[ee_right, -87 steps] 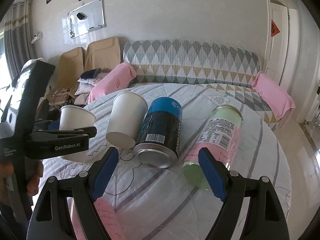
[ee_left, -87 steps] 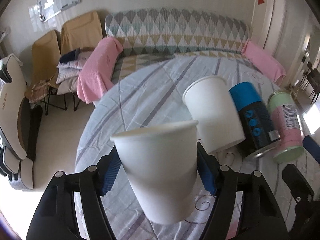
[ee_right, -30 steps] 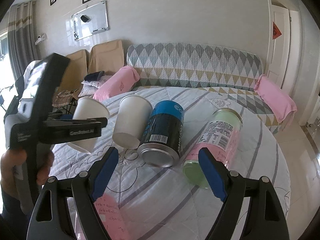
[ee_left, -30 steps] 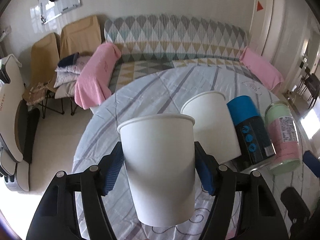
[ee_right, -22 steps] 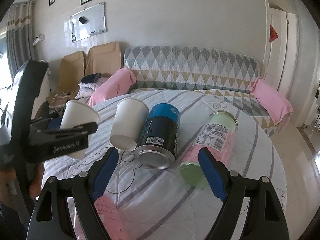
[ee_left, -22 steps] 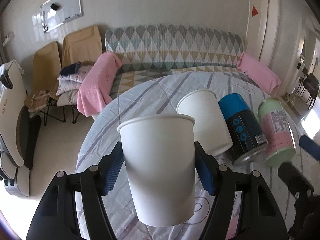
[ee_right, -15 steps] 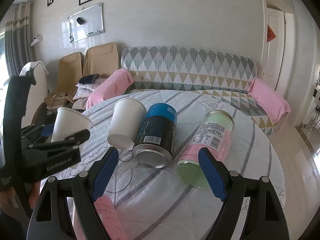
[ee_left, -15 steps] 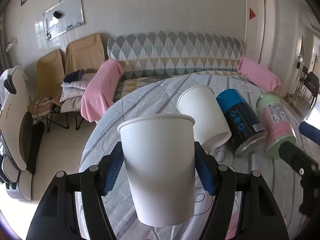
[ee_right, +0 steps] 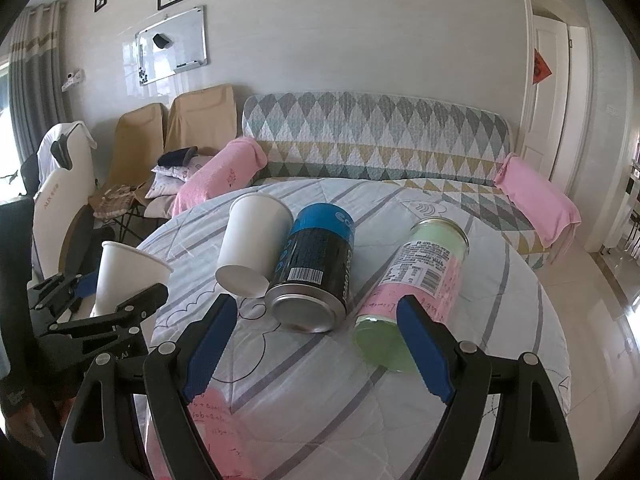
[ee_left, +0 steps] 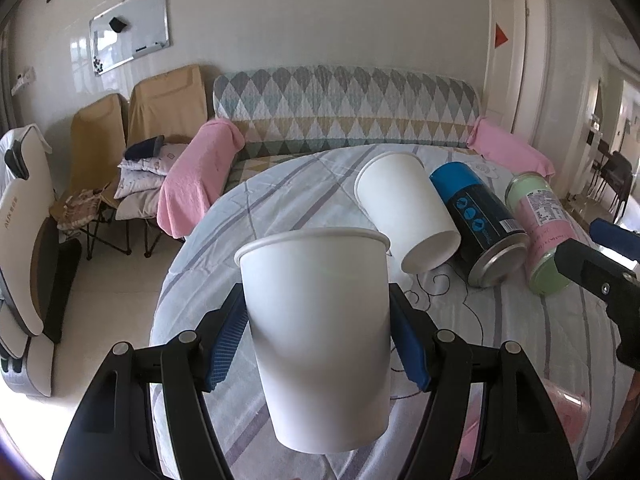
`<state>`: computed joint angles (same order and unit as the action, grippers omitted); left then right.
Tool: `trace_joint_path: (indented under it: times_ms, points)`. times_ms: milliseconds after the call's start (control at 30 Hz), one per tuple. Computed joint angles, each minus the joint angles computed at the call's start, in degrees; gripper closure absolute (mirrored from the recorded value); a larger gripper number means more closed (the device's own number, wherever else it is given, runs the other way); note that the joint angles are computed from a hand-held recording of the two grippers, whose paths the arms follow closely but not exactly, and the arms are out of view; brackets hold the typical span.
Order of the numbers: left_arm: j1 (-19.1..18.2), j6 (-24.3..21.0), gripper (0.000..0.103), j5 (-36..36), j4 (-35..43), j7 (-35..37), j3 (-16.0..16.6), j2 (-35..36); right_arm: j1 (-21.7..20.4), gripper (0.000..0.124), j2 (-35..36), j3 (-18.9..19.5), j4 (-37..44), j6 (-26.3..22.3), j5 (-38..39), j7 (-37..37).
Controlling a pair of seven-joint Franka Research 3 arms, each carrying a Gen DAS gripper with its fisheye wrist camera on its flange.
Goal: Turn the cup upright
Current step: 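Rotate the held white cup with the left gripper so its opening faces up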
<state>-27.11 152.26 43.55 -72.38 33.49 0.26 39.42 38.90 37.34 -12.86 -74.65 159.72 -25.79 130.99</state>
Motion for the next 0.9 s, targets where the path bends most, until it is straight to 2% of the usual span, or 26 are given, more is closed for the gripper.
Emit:
trace_joint_path:
  times_ms: [67,167,300,400,600,900]
  points:
    - [-0.6,1.1,0.034,1.3,-0.9,-2.0,1.0,-0.5,0.0,0.041,0.1,0.0,0.2,0.0,0.1,0.0]
    - [0.2,2.5,0.034,0.8,-0.9,-2.0,0.4,-0.5,0.1,0.041,0.1,0.0,0.1,0.1,0.2,0.0]
    - [-0.3,6.6,0.033,2.9,-2.1,-5.4,2.1,-1.6,0.0,0.041,0.0,0.3,0.1,0.1,0.4,-0.6]
    - [-0.4,7.8,0.033,3.5,-2.4,-6.8,2.4,-1.8,-1.6,0.041,0.0,2.9,0.3,0.8,2.3,-4.4]
    - [1.0,3.2,0.033,-0.7,0.4,-1.6,-0.6,0.5,-1.5,0.041,1.2,2.9,2.0,0.2,4.6,-7.8]
    - [0.7,2.9,0.033,-2.3,2.2,-0.2,0.0,1.7,-1.0,0.041,1.5,2.3,2.5,-0.3,5.7,-8.6]
